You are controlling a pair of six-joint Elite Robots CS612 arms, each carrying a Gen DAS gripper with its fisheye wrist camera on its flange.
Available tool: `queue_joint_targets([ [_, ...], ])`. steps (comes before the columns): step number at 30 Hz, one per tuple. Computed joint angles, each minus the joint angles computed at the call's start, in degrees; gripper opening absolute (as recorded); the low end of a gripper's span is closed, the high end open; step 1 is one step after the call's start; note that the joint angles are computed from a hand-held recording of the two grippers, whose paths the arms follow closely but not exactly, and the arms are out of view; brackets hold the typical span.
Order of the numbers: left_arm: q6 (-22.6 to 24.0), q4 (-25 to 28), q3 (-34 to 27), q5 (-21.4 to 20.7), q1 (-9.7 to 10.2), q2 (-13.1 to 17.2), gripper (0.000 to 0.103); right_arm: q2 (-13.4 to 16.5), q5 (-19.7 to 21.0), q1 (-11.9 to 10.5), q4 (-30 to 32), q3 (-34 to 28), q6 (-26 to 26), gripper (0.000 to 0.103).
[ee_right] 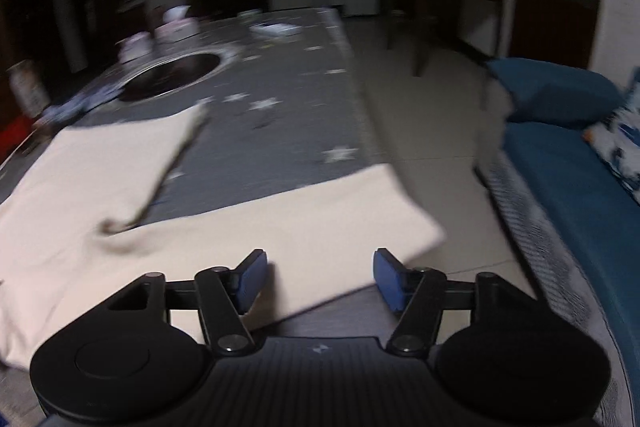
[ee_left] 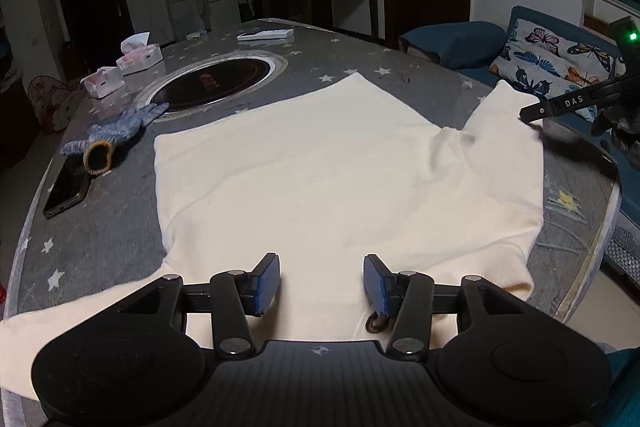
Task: Fold clothes
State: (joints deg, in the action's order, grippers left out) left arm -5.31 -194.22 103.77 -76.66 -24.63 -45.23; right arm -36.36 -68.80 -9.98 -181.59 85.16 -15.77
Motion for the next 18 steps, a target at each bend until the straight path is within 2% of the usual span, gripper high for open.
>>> queue_joint_targets([
  [3,-0.1,0.4,-0.3,0.1,-0.06,0.1,0.051,0.7,-2.2,-0.4,-1.1,-0.7,3.5,0.052],
  [7,-0.1,0.5,-0.7,-0.2,-0.21,0.1,0.051,1.7,-2.5,-0.8,-1.4,-2.0,6.9,0.044],
  [11,0.2,0.2,-0.9,-0.3,-0.45,0.2,0.053,2.4,-0.9,-1.2,-1.3,-3.1,9.3,0.034],
  [13,0.1,0.1,-1.0,-0.3,-0.56,0.2,0.054,2.7,-0.5,-1.3,-1.9,-3.3,10.3,0.027],
  [15,0.0,0.0,-1.2,-0.5,-0.66,0.3,0.055,2.9,0.4,-1.5,-2.6,-3.3,11.6,0.014],
  [18,0.0,0.4,-1.8,-0.7,-0.85,0.5,0.056,2.9,1.6,-1.8,-3.4,-3.0,12.9,0.008],
])
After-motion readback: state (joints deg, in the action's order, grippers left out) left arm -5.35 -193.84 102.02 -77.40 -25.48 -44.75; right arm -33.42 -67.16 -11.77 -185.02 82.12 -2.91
